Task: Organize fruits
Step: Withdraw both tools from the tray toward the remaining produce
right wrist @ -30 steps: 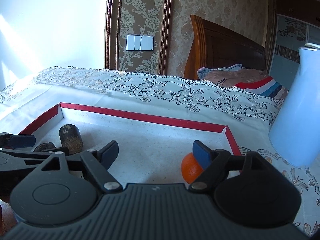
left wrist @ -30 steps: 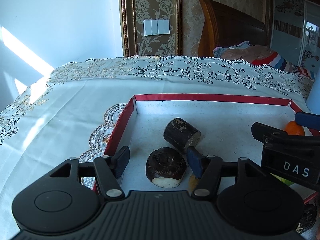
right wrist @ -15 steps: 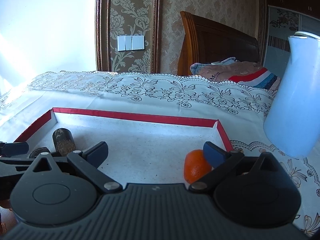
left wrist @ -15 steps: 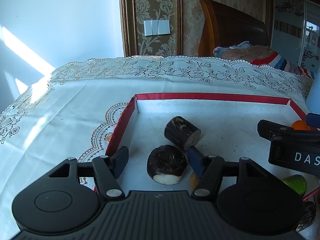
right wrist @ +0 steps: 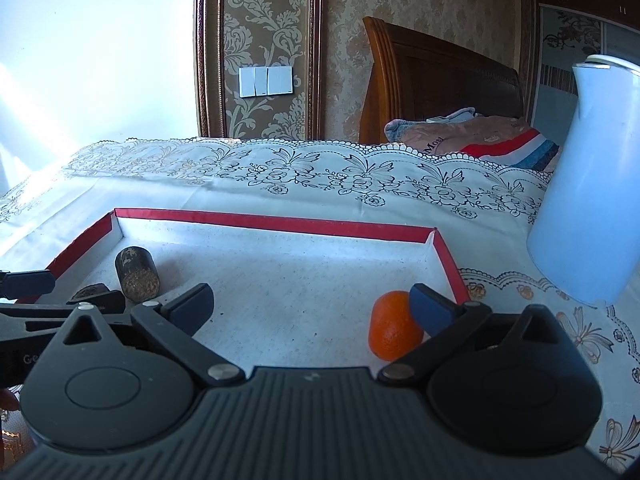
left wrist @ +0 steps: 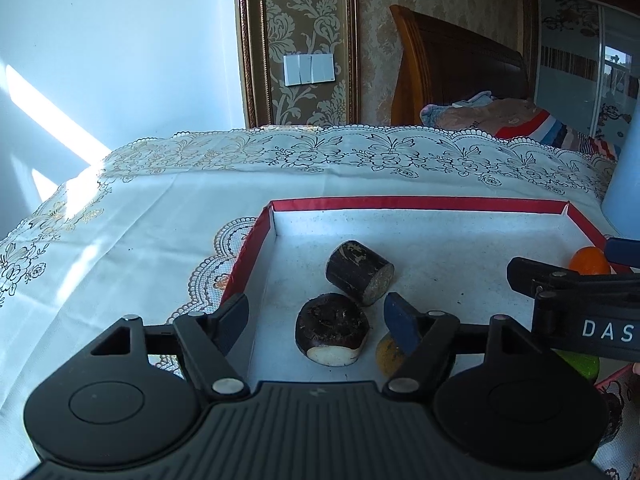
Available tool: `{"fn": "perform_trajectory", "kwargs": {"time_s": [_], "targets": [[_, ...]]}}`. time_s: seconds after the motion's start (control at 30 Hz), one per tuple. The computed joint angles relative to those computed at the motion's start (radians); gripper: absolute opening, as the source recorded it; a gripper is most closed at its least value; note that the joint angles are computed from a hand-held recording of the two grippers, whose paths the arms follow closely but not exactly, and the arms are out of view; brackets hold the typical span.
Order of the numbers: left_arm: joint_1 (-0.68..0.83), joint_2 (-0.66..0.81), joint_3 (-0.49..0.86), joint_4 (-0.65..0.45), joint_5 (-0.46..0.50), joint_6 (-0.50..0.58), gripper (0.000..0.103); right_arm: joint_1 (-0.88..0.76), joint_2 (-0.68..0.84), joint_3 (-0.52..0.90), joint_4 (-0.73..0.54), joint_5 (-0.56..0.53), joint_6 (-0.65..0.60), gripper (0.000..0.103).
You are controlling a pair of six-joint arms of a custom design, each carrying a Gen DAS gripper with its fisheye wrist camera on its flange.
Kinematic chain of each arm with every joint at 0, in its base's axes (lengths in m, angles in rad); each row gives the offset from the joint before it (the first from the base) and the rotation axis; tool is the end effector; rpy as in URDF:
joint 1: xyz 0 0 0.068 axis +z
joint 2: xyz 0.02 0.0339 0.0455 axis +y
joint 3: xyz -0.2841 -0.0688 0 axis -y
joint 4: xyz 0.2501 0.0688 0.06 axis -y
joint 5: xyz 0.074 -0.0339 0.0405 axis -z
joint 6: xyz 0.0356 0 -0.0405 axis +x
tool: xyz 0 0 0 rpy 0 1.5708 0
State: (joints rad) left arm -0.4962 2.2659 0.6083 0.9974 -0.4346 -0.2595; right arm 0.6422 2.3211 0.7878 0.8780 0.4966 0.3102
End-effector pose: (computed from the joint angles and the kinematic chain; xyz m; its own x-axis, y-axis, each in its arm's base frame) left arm 0.2921 -0.1411 0.0121 -0.5570 0.0369 -0.8297 -0.0037 0.9989 0.0469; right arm 0.3037 0.2060 0.0095 -0.5331 -0.0636 -0.8436 -0.0645 0.9973 -0.0345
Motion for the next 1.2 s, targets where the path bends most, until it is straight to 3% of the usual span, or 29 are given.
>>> {"fn": "perform_trajectory", "kwargs": {"time_s": [0.17, 0.5, 0.97, 1.2], "targets": [[-0.038, 0.011, -0.011, 0.044, -0.061, 0.037, 0.076, 0.011, -0.001, 0.001, -0.021, 0.026, 0.006, 0.103], [-0.049, 0.007, -0.035, 0.075, -0.052, 0.06, 0.076, 0.049, -0.035, -0.088, -0.001, 0.033, 0.053, 0.103], [-0.091, -0.008, -0.122, 0.166, -0.042, 0.109, 0.076, 0.085, -0.088, -0.345, 0.201, 0.036, 0.134, 0.103], [-0.157, 0.015, -0.238, 0.323, -0.079, 0.072, 0.076, 0.061, -0.061, -0.405, 0.309, 0.003, 0.152, 0.103]]}}
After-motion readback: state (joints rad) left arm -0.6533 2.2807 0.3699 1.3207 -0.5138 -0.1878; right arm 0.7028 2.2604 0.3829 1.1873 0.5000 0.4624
